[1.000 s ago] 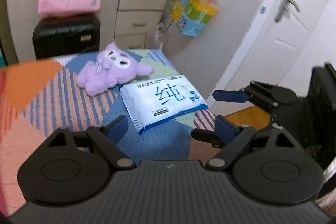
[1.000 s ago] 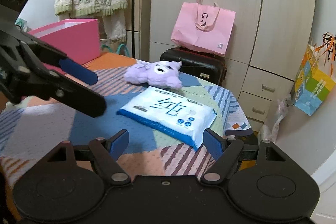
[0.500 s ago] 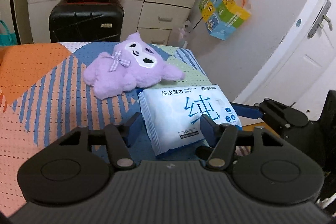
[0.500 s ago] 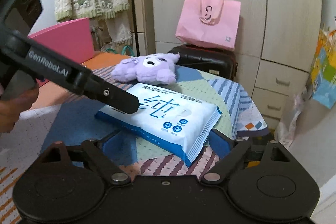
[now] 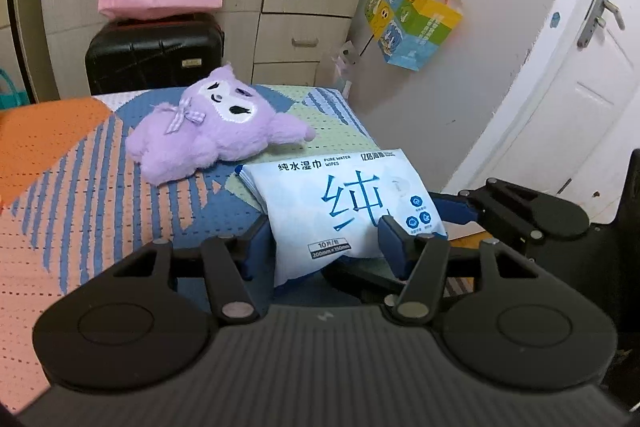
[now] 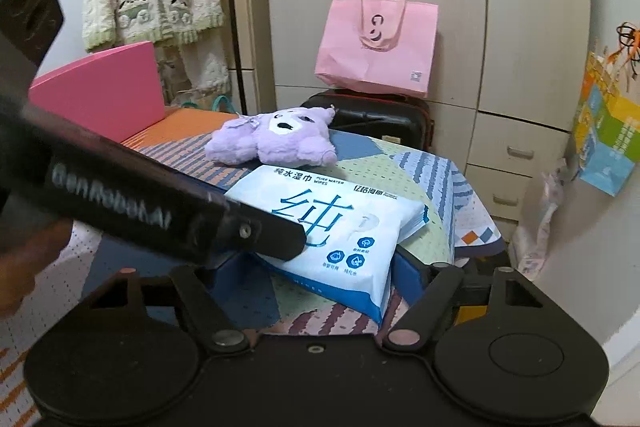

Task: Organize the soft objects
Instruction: 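Lower both grippers onto the white wipes pack to grasp it, then lift the wipes pack with both grippers and carry it over the shoebox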

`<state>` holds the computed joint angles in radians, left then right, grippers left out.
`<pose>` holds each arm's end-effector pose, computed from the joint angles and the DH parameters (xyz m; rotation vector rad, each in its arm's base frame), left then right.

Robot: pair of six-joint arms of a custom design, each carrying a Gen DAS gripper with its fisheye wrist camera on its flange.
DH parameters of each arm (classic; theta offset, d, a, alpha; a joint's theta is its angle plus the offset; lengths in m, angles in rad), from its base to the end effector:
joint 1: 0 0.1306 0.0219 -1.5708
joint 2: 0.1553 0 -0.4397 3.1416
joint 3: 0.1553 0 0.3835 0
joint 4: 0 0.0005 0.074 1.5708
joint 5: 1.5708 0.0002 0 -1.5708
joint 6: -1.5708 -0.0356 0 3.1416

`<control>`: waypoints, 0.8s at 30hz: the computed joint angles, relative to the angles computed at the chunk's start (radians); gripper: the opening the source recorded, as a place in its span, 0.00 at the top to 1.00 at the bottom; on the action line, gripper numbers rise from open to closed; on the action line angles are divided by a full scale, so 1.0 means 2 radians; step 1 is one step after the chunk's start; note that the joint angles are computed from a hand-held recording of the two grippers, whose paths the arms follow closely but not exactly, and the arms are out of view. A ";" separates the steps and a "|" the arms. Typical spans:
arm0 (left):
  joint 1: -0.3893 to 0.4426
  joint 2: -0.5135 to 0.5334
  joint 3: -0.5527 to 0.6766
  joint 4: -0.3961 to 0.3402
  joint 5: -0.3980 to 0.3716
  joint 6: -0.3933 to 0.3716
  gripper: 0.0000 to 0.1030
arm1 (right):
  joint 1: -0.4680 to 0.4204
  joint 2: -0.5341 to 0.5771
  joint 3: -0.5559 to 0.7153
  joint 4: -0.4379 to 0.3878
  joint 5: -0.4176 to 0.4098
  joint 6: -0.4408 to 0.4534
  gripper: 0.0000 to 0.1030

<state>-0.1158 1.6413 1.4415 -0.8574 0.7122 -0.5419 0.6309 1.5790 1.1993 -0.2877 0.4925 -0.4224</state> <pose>0.5392 -0.0867 0.3950 0.9976 2.1972 -0.7398 0.4401 0.3000 0.3569 0.0367 2.1479 0.0566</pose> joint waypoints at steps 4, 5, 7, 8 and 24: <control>0.006 -0.008 -0.004 -0.009 0.002 -0.020 0.45 | 0.012 0.002 0.012 -0.026 0.022 -0.003 0.23; 0.008 -0.009 -0.003 -0.013 0.003 -0.023 0.45 | 0.015 0.002 0.014 -0.031 0.024 -0.008 0.23; 0.014 -0.012 -0.004 -0.023 0.008 -0.033 0.45 | 0.022 0.001 0.017 -0.041 0.031 -0.016 0.23; 0.017 -0.015 -0.006 -0.027 0.010 -0.041 0.45 | 0.026 0.001 0.021 -0.048 0.037 -0.021 0.23; 0.102 -0.036 0.017 -0.194 0.047 -0.228 0.45 | 0.109 0.016 0.096 -0.179 0.081 -0.180 0.23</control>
<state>0.0877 1.5687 1.4753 -1.2444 0.8060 -0.9975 0.8484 1.6115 1.3914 -0.6449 0.6545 -0.7821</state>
